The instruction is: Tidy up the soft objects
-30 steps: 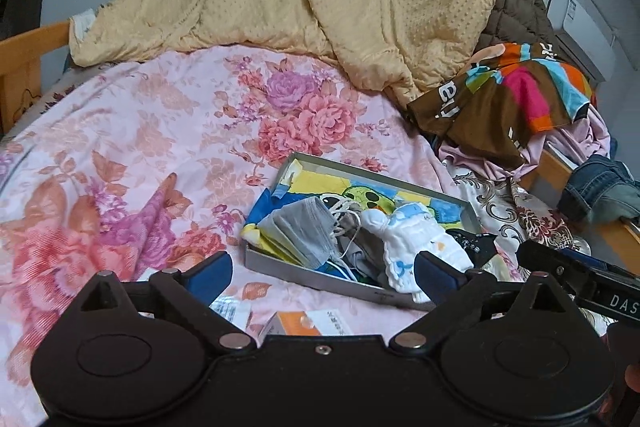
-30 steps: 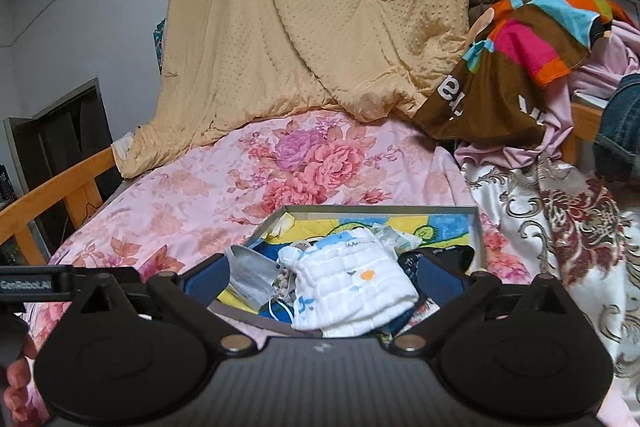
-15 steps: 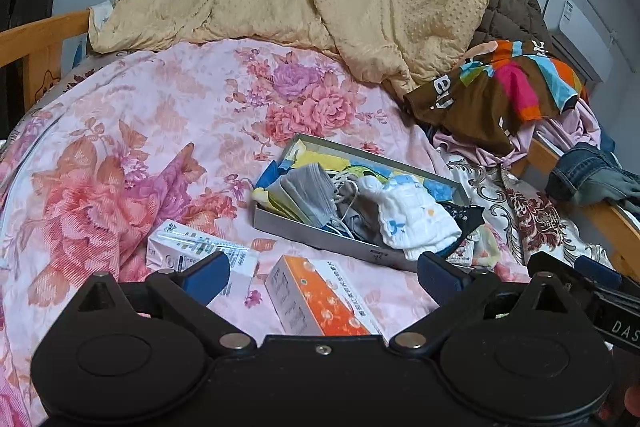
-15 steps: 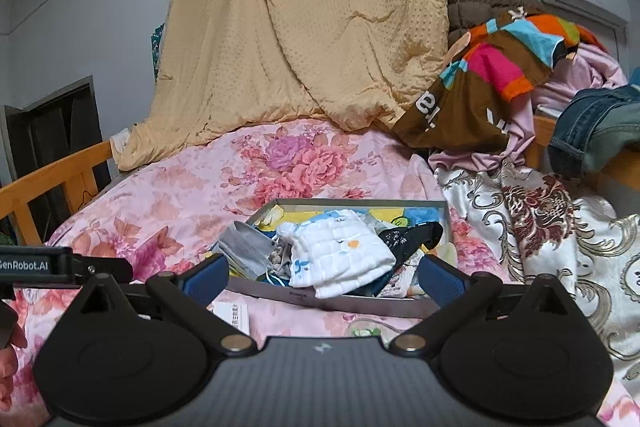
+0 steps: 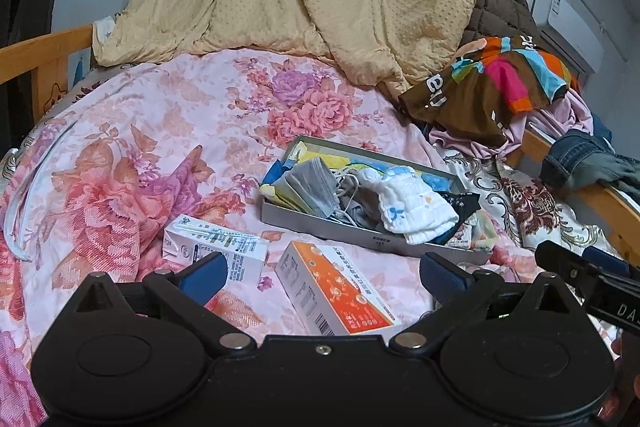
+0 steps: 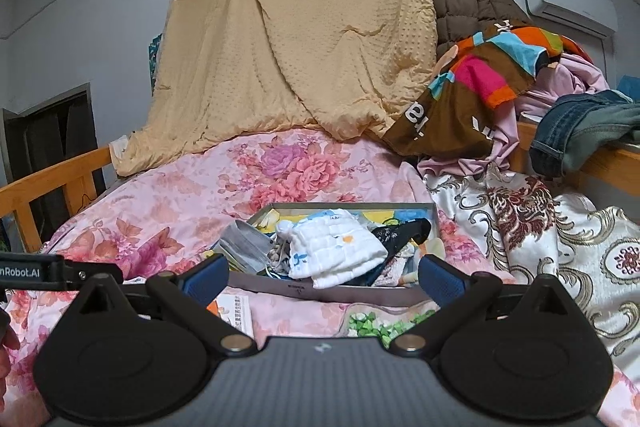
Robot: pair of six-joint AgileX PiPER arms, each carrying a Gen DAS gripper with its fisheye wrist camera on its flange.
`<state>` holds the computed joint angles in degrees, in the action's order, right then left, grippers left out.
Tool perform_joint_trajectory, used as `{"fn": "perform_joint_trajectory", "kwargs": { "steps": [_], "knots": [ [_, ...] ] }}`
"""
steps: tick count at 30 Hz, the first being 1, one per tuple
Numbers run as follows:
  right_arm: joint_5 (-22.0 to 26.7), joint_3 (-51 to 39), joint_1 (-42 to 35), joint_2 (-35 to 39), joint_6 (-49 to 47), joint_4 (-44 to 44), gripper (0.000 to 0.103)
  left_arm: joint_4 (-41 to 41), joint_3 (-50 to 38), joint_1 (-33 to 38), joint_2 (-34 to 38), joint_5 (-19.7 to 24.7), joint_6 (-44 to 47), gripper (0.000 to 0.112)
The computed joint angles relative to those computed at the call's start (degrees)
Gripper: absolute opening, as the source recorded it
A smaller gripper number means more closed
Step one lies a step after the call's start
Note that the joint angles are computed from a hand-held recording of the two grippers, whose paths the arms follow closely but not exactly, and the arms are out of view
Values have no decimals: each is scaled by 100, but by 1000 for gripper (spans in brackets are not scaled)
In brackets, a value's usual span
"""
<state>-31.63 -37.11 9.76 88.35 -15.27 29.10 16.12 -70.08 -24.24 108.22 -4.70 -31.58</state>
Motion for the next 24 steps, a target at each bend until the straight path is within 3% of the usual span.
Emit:
{"fn": "perform_joint_trajectory", "kwargs": {
  "steps": [11,24],
  "knots": [
    [-228,311,104,-84,-22,273,103,-1771,604,-106,-144,-607,1939,102],
    [-261,705,370,-141,-80,810,103,-1496,1131,-19,-199,-1037,1844,102]
  ]
}}
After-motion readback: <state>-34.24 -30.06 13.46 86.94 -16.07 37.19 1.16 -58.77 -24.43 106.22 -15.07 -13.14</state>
